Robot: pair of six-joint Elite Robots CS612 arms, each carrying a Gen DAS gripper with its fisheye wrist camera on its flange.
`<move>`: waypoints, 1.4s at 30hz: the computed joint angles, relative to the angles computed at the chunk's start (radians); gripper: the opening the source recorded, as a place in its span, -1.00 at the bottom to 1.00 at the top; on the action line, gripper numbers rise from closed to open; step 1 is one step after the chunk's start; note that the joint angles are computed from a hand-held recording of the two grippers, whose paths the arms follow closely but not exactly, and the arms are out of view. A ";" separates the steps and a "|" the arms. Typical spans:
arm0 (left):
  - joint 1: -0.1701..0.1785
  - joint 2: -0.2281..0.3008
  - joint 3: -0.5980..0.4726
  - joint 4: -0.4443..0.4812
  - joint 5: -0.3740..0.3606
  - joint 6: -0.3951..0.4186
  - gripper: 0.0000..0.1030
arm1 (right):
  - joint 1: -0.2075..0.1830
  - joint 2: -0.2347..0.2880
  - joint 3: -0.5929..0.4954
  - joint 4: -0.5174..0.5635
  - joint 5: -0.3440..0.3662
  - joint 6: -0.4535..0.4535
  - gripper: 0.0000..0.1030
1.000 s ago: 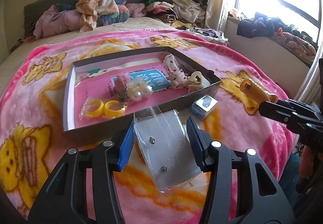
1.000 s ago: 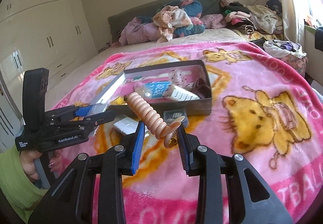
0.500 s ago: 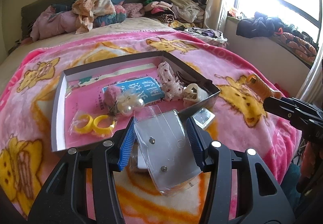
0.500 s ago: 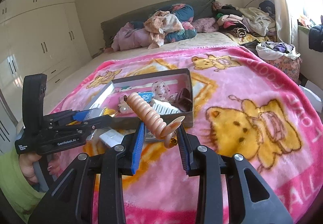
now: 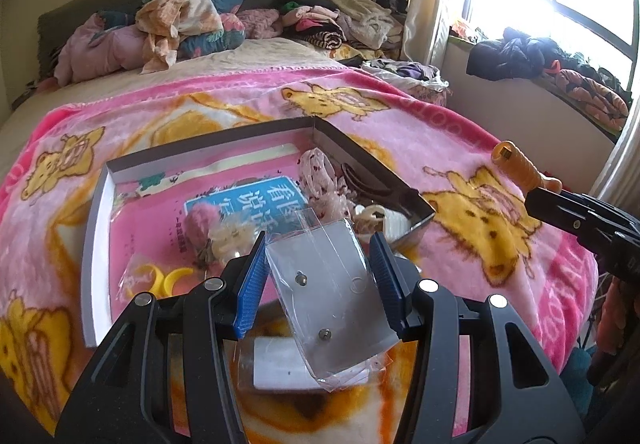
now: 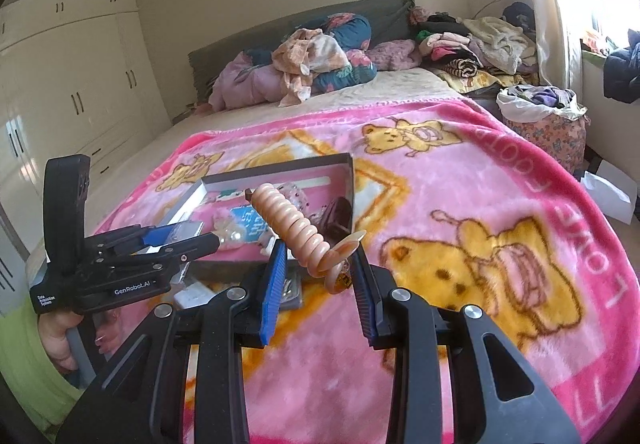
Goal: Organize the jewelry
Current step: 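Carry the stud earring bag into the box with the left tool while the right tool carries the hair tie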
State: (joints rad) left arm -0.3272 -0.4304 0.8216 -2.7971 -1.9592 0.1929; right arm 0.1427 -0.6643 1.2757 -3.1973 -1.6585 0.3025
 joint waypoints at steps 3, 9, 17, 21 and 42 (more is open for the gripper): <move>-0.001 0.011 -0.020 0.003 0.001 -0.011 -0.20 | -0.003 0.002 -0.006 0.000 -0.001 -0.002 -0.40; -0.001 0.032 -0.058 0.021 0.009 -0.032 -0.20 | -0.007 0.009 -0.021 0.010 0.004 -0.004 -0.40; -0.001 0.068 -0.126 0.044 0.026 -0.053 -0.20 | -0.016 0.040 -0.087 0.054 0.023 -0.016 -0.40; -0.001 0.088 -0.167 0.062 0.038 -0.056 -0.20 | -0.018 0.060 -0.124 0.077 0.028 -0.025 -0.40; 0.002 0.180 -0.341 0.193 0.089 -0.086 -0.20 | -0.034 0.172 -0.325 0.261 0.092 -0.041 -0.40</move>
